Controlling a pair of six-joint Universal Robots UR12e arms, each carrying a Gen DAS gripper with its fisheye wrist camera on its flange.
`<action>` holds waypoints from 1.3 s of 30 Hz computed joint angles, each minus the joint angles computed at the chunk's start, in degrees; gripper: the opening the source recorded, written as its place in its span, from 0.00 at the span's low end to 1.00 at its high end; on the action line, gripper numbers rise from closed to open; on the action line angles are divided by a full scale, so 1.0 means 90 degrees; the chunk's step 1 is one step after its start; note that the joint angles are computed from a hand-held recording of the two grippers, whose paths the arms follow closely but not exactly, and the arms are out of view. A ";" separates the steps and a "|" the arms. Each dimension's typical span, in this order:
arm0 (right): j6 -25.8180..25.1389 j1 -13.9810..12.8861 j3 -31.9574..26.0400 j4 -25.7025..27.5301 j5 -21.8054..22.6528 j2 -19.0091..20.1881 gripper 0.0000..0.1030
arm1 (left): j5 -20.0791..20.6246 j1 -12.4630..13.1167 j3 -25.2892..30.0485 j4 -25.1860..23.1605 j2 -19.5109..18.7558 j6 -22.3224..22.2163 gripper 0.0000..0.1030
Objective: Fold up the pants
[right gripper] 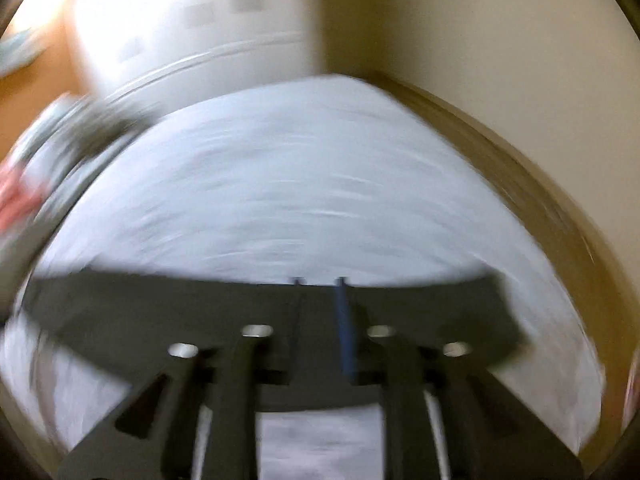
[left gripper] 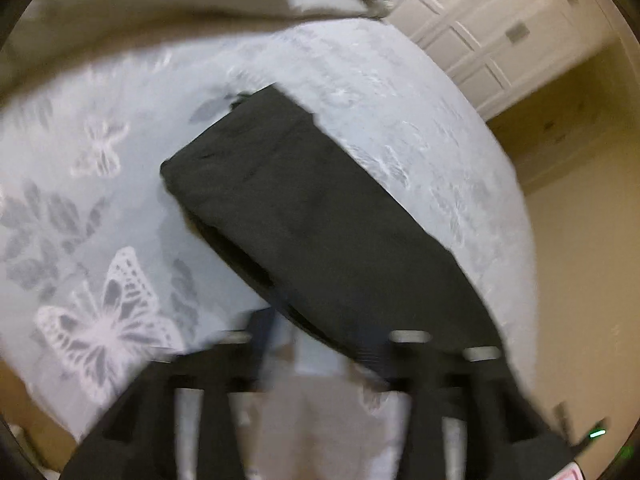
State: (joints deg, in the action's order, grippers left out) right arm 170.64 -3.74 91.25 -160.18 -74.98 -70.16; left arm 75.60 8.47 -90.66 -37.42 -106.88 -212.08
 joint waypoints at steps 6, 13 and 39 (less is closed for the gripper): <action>-0.3010 0.1110 -0.0246 0.1109 0.0130 0.0335 0.58 | 0.0288 -0.0391 0.0206 0.0462 -0.0184 0.0321 0.74; -0.2330 0.1167 -0.1068 0.2745 0.0557 0.0976 0.30 | 0.0317 -0.0380 0.0284 -0.0149 -0.0295 0.0487 0.74; -0.3124 0.0854 -0.1601 0.4256 0.2302 0.0799 0.07 | 0.0664 -0.0444 0.0705 -0.1950 -0.0593 0.0753 0.75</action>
